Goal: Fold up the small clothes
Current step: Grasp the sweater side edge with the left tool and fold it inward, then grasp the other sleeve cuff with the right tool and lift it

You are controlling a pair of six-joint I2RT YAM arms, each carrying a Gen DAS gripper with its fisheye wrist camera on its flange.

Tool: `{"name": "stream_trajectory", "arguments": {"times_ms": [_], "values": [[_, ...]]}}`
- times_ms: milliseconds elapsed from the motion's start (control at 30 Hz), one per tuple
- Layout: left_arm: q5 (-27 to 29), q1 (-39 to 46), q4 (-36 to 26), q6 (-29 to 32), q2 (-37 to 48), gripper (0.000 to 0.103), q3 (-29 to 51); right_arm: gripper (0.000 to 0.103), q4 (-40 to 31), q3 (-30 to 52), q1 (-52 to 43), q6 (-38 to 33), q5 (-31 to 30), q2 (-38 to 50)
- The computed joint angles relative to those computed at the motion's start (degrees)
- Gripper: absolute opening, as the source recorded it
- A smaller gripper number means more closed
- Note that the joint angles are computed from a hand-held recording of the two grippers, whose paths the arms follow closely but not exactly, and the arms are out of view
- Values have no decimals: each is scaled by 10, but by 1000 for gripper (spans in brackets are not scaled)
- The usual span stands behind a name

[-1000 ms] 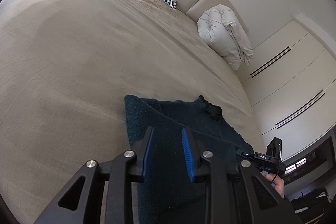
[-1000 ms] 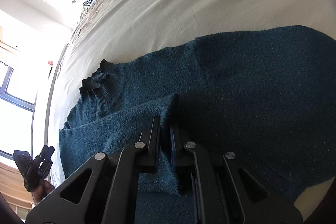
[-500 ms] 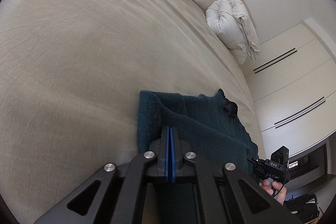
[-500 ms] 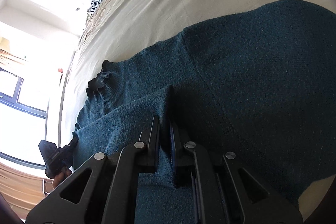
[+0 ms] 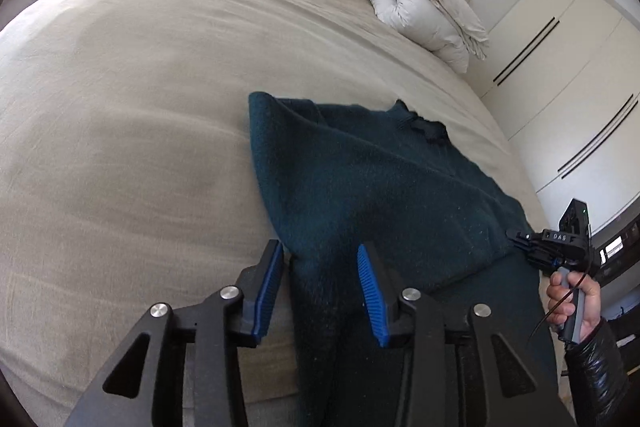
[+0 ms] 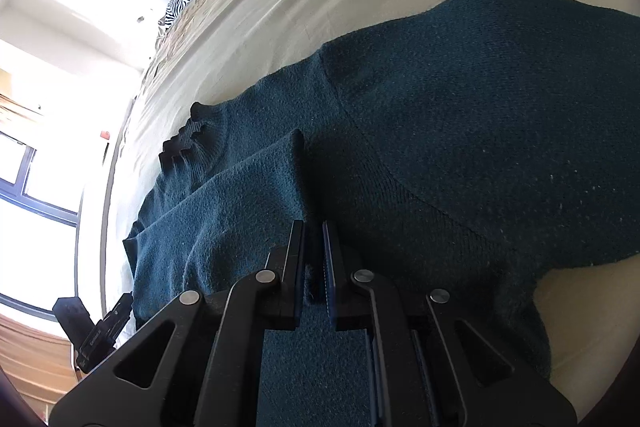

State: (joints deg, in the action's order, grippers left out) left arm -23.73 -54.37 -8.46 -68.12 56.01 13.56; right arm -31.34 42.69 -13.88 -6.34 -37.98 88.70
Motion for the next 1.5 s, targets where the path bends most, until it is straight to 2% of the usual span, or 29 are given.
{"name": "stream_trajectory", "arguments": {"times_ms": [67, 167, 233, 300, 333, 367, 400, 433, 467, 500, 533, 600, 700, 833, 900, 1033, 1167, 1267, 1333, 1400, 1500], "values": [[-17, -12, -2, 8, 26, 41, 10, 8, 5, -3, -7, -8, 9, -2], [-26, -29, -36, -12, 18, 41, 24, 8, -18, -3, -32, -19, 22, -20], [-53, -61, -77, -36, 13, 41, 46, 8, -45, -3, -57, -36, 32, -50], [-93, -110, -120, -69, 14, 41, 70, 8, -80, -7, -115, -85, 7, -90], [-110, -134, -133, -90, 16, 46, 80, 9, -100, -5, -151, -115, -13, -101], [-130, -159, -139, -109, 22, 57, 92, 11, -124, 1, -198, -152, -33, -105], [-153, -188, -145, -130, 34, 64, 104, 20, -149, 10, -249, -189, -51, -101], [-178, -215, -149, -147, 51, 79, 118, 34, -172, 24, -298, -223, -66, -88], [-198, -236, -146, -156, 71, 90, 134, 46, -195, 41, -353, -254, -79, -67], [-212, -251, -136, -159, 93, 93, 149, 67, -215, 63, -409, -282, -97, -38], [-218, -260, -117, -154, 111, 97, 159, 72, -229, 85, -454, -301, -110, -8], [-205, -258, -64, -131, 150, 97, 175, 72, -261, 151, -527, -328, -122, 75], [-179, -250, -5, -123, 204, 97, 192, 72, -303, 259, -587, -327, -124, 193], [-154, -244, 54, -137, 246, 97, 199, 72, -314, 364, -618, -279, -146, 300], [-147, -243, 70, -147, 257, 97, 204, 68, -323, 419, -621, -244, -172, 352], [-146, -250, 69, -164, 270, 97, 211, 67, -283, 490, -605, -146, -192, 406], [-127, -236, 86, -166, 279, 97, 208, 67, -203, 523, -576, -51, -190, 430], [-119, -230, 109, -170, 280, 97, 195, 51, -183, 585, -566, 1, -185, 473], [-112, -225, 123, -172, 281, 97, 186, 28, -185, 626, -557, 11, -165, 498], [-107, -222, 135, -172, 282, 96, 180, 19, -187, 652, -547, 10, -146, 510], [-104, -216, 149, -175, 269, 96, 164, 9, -152, 616, -534, 10, -131, 474]]}}
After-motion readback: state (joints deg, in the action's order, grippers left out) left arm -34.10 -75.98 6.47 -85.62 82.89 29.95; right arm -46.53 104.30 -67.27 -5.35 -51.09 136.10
